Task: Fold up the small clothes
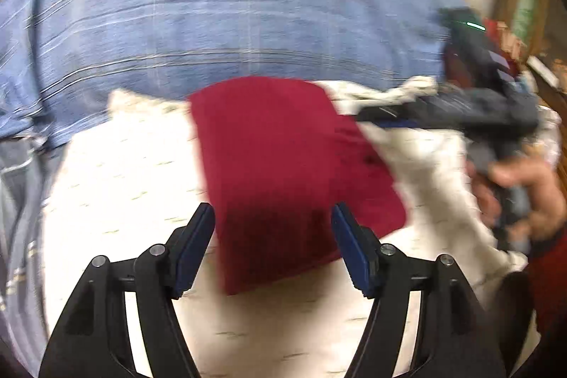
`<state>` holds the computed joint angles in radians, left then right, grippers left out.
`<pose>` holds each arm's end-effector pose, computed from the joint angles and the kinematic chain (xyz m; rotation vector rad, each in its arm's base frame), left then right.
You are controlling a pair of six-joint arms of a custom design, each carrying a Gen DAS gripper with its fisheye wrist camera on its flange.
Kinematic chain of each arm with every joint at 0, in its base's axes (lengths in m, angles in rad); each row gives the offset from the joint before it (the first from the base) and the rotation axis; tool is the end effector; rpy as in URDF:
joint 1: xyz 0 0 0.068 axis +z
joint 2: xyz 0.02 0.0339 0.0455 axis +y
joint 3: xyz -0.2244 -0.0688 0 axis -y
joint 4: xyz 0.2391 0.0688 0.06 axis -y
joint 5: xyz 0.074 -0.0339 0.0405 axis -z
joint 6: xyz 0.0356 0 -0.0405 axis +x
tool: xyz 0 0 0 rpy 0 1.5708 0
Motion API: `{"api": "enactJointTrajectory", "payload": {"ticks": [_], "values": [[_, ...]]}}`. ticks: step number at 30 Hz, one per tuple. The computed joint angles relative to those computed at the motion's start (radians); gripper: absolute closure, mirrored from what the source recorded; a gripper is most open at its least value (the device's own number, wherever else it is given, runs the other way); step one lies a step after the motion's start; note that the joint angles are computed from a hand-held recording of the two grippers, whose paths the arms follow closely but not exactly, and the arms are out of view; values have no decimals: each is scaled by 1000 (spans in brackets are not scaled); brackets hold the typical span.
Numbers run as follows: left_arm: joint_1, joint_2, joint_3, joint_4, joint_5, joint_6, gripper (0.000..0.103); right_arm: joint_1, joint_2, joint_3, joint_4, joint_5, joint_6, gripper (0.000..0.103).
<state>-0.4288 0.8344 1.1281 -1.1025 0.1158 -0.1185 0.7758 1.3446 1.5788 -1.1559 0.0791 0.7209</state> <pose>0.1404 -0.0687 0.3273 0.4275 2.3712 -0.3952 0.1837 0.1762 0.3588 -0.0363 2.5666 0.5131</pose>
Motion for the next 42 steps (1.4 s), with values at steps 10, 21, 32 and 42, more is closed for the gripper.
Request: {"api": "enactJointTrajectory", "payload": {"ticks": [10, 21, 32, 42], "values": [[37, -59, -166, 48, 37, -2, 35, 149, -18, -115, 3, 211, 90, 81], [13, -29, -169, 72, 19, -33, 35, 301, -131, -137, 45, 210, 249, 64], [-12, -51, -182, 81, -5, -65, 32, 377, -156, -269, 28, 248, 322, 98], [-8, -51, -178, 87, -21, -78, 32, 437, -138, -129, -55, 322, 377, 75]]}}
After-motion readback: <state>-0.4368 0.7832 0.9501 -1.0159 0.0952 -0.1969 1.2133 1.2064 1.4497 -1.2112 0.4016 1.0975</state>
